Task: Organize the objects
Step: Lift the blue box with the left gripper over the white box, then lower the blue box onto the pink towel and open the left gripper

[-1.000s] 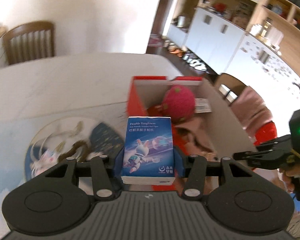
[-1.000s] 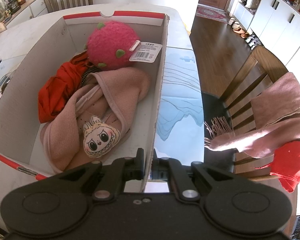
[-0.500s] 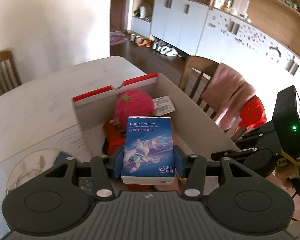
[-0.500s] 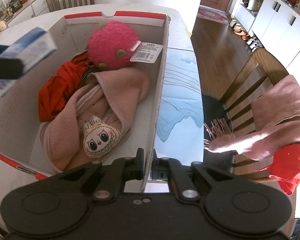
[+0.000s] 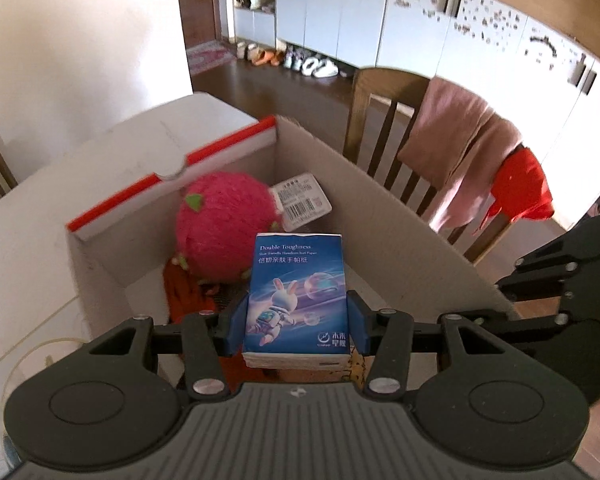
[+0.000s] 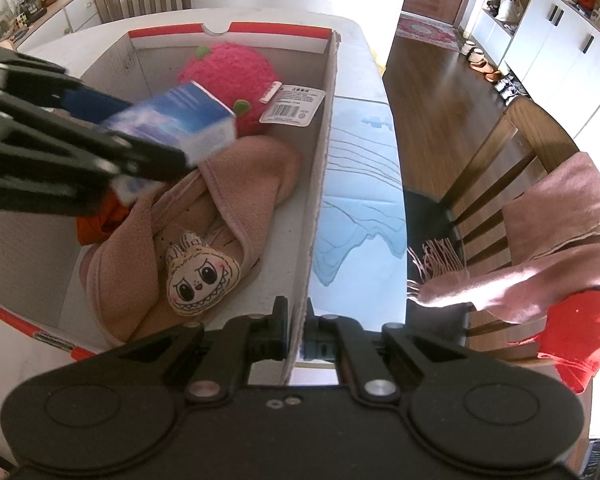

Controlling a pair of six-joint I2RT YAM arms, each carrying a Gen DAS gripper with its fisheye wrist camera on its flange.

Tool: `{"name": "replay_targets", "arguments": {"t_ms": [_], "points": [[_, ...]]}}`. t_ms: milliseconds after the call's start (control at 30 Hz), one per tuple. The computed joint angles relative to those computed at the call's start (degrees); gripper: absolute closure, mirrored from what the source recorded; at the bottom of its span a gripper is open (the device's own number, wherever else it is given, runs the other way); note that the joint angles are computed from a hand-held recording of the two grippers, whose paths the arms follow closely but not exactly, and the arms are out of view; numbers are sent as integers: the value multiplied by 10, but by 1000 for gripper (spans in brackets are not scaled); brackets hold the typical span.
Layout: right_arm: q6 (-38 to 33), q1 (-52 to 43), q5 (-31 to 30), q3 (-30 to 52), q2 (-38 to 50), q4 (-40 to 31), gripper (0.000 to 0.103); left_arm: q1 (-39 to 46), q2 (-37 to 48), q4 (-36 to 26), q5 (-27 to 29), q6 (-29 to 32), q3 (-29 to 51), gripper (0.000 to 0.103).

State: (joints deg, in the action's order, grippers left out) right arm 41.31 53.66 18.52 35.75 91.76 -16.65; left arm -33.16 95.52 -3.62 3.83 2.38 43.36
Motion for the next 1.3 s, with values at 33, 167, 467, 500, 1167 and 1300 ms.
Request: {"name": "replay_targets", "arguments": {"t_ms": [33,167,467,500,1167,1300], "points": [[0,-1,-1,0,0,0,99,-5,15,3,-5,4,8,54],[0,-1,-1,0,0,1,99,-26,61,8,-17,13,30,54],[-4,-3,-4,-5,-4,6,99,-33,116,-10,-11,15,61,54],[-4,-3,-4,-5,-4,7,99,-32,122,-13,-9,13,66,54],[-7,-3,-3,-5,-1,9,98,-7,80,-12,27,7,32,31],[-3,-1,-1,-1,2,5,99,2,42,-17,42,4,11,31]]}}
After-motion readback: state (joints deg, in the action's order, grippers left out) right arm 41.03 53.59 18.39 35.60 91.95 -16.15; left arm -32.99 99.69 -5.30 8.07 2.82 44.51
